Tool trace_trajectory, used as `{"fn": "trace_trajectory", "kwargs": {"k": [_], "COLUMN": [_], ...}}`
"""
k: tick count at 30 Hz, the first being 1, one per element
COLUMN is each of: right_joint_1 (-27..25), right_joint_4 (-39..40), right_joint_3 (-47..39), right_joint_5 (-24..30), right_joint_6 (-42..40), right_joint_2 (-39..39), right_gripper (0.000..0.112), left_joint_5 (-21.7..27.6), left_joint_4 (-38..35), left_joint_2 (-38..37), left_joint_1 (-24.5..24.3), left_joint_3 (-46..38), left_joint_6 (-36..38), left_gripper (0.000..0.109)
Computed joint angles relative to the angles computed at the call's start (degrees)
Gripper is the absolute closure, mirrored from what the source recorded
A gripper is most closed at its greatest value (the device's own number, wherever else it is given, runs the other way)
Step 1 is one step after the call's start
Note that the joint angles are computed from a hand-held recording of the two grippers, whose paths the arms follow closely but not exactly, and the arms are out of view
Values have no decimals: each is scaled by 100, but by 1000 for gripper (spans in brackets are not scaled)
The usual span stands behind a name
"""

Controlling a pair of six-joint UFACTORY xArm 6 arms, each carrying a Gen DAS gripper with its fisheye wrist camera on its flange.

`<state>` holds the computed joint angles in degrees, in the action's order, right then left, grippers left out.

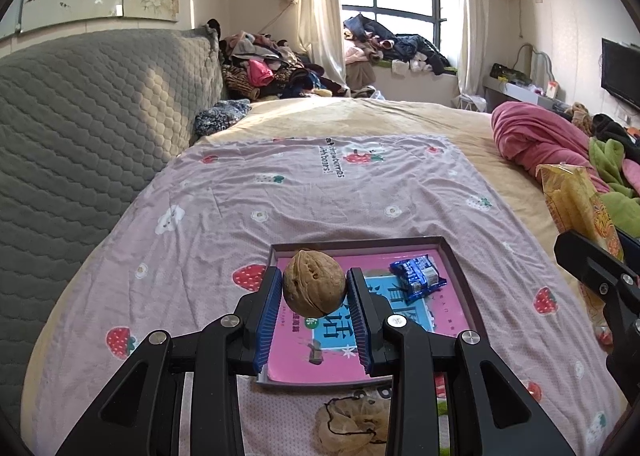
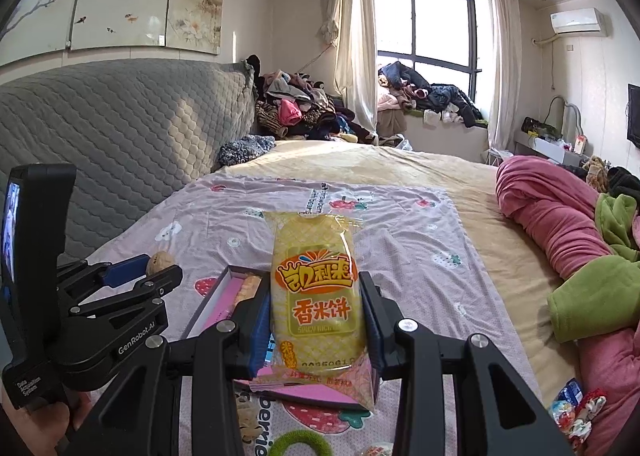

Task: Organize objects

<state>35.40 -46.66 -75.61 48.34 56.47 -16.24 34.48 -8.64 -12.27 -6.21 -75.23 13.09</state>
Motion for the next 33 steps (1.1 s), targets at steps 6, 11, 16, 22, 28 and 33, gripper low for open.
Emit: {"fn": "trace_trajectory", "kwargs": {"k": [6,11,16,22,28,33], "right_joint_1": [-12,-49,-129,-253,-315,-354], "right_joint_4": [-40,-63,58,199,227,298], "right_joint_3": [90,143,249,339,342,362], "right_joint_5": [6,34,-131,-282,-353,-394], "right_joint_6": [-33,37,15,-12,-7,-43], "right_joint_2": [14,5,32,79,139,212], "right_gripper": [72,72,72,73,72,73], "left_joint_5": [-102,-112,-92,-177,-137,-132], "left_joint_4": [-20,191,245,290,269,212], "left_joint_2": [172,243,381,438,553,606], "left_joint_1": [0,-56,-43,-47,-36,-44], "left_joint_3": [12,49,-31,-33,-90,-85], "left_joint_6": [-45,-216,-286,-292,-251,-255], "left_gripper": [74,74,74,74,74,74]}}
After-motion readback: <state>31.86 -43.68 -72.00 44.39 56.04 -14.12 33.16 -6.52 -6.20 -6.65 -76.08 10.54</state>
